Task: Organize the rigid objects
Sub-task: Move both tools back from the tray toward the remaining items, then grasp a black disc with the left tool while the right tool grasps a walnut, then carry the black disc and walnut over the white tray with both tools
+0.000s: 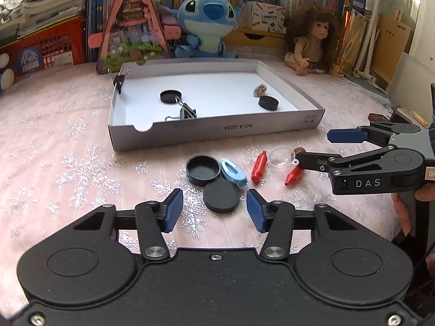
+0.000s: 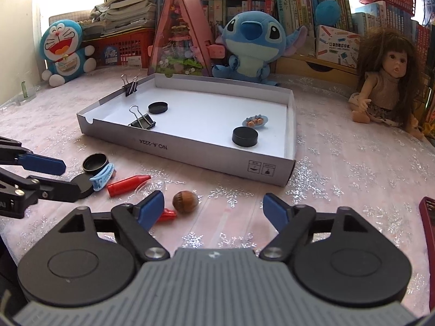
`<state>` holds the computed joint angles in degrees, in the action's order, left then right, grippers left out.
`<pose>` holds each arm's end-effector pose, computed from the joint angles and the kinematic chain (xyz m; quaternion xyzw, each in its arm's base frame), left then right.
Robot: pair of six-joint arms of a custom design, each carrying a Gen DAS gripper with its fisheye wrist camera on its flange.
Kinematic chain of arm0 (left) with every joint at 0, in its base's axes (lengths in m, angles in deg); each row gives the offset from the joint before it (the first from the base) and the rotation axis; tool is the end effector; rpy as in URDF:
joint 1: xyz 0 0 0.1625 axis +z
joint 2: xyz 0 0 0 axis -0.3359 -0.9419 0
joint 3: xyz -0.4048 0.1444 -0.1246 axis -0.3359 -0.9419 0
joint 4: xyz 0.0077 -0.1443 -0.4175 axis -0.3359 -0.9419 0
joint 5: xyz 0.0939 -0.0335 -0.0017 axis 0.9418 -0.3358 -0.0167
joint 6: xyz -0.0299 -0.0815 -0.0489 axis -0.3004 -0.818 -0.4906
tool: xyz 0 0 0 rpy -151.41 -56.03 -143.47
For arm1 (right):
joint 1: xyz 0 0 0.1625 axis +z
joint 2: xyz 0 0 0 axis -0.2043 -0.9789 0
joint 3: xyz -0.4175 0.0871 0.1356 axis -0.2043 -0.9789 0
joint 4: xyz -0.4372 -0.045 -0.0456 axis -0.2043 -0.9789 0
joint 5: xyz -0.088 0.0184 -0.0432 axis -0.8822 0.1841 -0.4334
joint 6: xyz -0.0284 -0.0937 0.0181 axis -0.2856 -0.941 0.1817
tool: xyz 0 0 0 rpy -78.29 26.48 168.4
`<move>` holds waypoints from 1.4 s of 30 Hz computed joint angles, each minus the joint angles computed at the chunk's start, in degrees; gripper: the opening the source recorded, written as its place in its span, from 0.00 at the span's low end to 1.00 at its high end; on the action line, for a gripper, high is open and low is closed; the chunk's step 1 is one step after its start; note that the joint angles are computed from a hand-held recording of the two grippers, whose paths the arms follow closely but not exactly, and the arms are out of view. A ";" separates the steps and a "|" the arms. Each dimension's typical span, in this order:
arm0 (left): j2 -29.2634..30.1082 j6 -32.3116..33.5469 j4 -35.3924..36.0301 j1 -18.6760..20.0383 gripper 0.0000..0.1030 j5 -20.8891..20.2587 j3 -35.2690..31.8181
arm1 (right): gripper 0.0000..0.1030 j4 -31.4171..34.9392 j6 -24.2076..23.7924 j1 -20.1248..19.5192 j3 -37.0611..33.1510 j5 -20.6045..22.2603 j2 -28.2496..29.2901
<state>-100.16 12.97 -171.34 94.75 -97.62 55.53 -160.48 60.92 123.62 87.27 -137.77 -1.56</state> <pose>0.0527 -0.4649 0.2572 0.3152 0.8785 -0.2810 0.2232 0.2681 -0.4684 -0.0887 0.2494 -0.8380 0.3784 0.3039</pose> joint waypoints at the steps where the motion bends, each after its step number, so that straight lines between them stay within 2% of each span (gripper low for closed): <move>1: 0.21 -0.22 0.00 0.04 0.46 0.04 -0.04 | 0.82 -0.04 0.06 0.00 -0.11 0.07 0.06; 6: 1.40 -0.59 -1.45 -0.18 0.43 0.72 0.05 | 0.72 -0.51 0.79 0.10 -1.08 -0.39 0.66; 9: 2.01 -0.69 -2.39 -0.33 0.39 0.97 0.09 | 0.71 -0.43 0.77 0.06 -1.31 -0.34 0.97; 17: 3.48 0.89 -5.54 -1.07 0.37 2.27 0.71 | 0.70 -0.93 1.08 -0.12 -2.02 -1.36 2.17; 20: 4.10 1.04 -6.73 -1.34 0.37 2.90 0.87 | 0.64 -1.19 0.88 -0.14 -1.85 -0.85 2.27; 23: 4.60 1.20 -7.82 -1.54 0.36 3.33 1.08 | 0.51 -1.91 1.36 -0.15 -1.71 -0.23 2.44; 24: 4.75 1.40 -8.40 -1.62 0.29 3.55 1.22 | 0.44 -2.23 1.35 -0.11 -1.78 -0.20 2.58; 25: 4.77 1.55 -8.90 -1.73 0.29 3.81 1.39 | 0.35 -2.48 1.29 -0.03 -1.85 -0.21 2.69; 27: 4.30 0.74 -7.95 -1.79 0.29 3.85 1.31 | 0.26 -2.70 1.47 0.12 -1.87 -0.17 2.78; 30: 3.49 0.03 -6.59 -1.75 0.29 3.34 1.21 | 0.25 -2.87 1.34 0.29 -1.84 -0.09 2.79; 42: 2.32 0.64 -9.76 -2.77 0.29 3.62 -0.08 | 0.25 -4.92 0.56 1.26 -2.46 -1.57 2.28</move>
<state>-97.83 13.60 -181.10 91.98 -94.00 55.45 -165.40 61.47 124.88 84.81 -139.34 0.72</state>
